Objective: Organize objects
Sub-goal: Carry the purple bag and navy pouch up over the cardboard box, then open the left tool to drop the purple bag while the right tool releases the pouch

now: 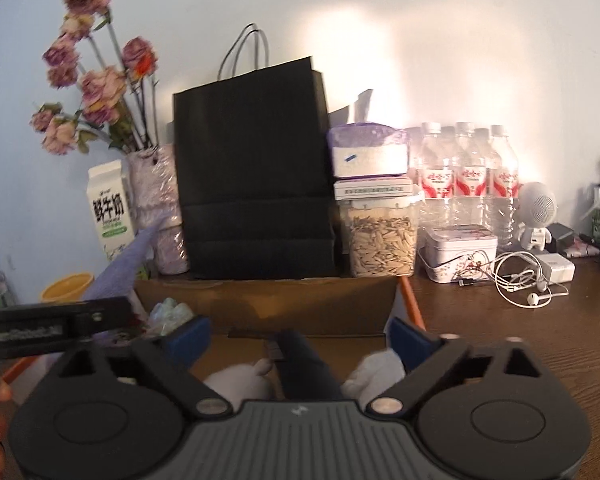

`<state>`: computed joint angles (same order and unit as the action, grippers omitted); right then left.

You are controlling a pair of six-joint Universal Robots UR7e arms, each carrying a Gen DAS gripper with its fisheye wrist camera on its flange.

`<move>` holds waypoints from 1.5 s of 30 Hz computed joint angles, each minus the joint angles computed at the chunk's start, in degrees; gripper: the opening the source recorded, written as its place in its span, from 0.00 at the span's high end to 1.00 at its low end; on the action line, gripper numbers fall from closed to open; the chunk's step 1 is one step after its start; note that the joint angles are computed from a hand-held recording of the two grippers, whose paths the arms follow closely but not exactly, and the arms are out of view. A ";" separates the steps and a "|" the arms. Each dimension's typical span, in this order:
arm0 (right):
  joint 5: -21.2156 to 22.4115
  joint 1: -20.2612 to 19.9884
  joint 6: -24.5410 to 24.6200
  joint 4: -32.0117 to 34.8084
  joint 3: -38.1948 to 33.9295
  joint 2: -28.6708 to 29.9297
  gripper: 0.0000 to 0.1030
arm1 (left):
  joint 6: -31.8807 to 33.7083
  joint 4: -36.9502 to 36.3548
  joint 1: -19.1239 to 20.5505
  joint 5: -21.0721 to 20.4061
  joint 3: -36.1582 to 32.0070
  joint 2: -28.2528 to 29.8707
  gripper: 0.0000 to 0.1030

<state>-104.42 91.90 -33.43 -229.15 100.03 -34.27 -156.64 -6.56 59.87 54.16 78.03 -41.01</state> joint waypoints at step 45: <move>0.56 0.58 -4.19 -11.49 16.22 -4.58 0.00 | 1.09 -7.60 -2.49 -1.71 19.03 -11.59 0.00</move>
<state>-103.87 92.48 -37.62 -240.64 116.24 -38.85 -155.55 -14.16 57.38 52.46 97.06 -52.60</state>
